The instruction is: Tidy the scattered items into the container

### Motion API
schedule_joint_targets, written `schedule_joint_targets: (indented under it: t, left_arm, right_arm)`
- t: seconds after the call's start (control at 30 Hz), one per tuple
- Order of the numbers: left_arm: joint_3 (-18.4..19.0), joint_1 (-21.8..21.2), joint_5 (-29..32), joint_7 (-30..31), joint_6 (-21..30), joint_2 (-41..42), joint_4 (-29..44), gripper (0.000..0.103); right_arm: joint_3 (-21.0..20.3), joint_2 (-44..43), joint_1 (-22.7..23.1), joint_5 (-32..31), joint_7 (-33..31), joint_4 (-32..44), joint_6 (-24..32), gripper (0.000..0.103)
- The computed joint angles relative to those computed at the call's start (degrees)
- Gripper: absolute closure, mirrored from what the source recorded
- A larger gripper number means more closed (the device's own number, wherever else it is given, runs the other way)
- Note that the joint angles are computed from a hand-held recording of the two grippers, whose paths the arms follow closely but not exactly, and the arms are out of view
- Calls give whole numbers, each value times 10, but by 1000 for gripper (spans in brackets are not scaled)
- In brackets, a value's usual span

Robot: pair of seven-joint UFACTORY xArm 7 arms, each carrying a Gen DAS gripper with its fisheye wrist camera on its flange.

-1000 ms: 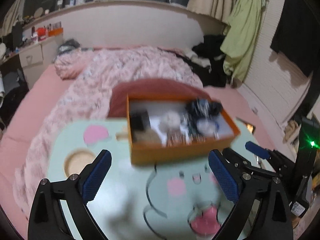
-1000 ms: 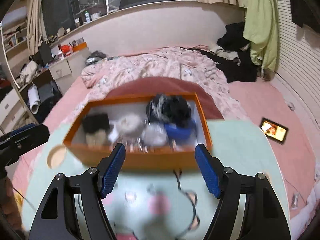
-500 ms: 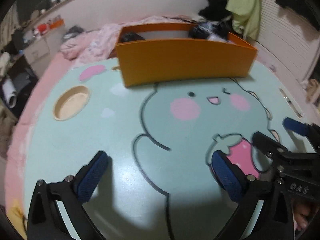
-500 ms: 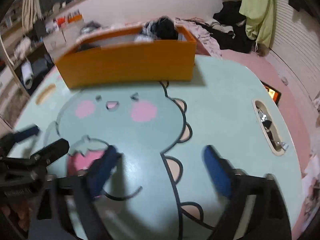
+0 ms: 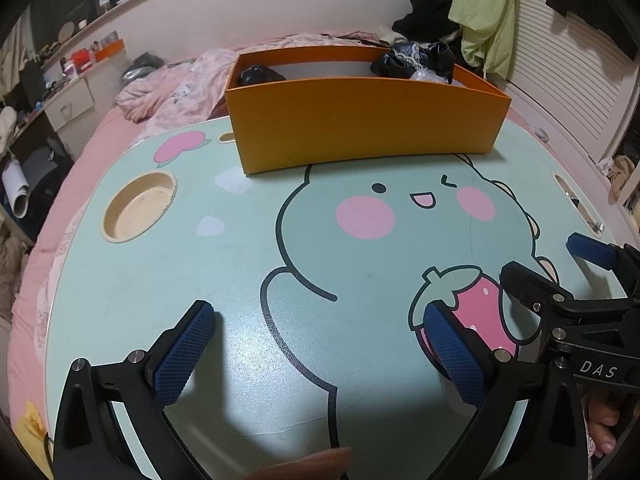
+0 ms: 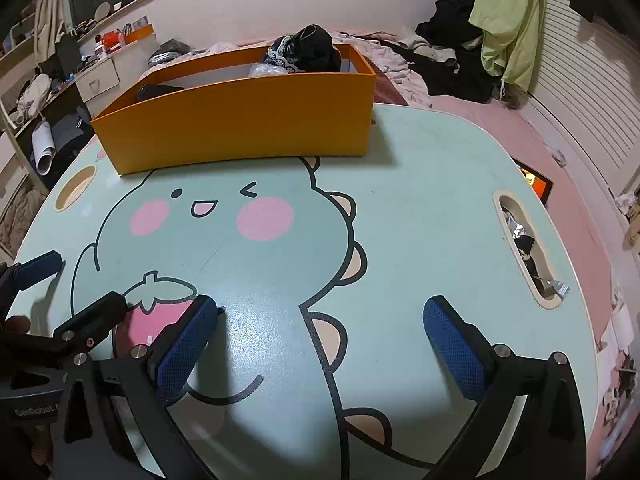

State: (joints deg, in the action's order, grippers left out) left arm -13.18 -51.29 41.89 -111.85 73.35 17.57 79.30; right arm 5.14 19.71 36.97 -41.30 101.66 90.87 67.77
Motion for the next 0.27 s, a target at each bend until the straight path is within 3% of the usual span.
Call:
schedule_joint_targets:
  t: [0.27]
  left_arm:
    - [0, 0, 0, 0, 0, 0, -1, 0]
  right_arm:
    - [0, 0, 0, 0, 0, 0, 0, 0]
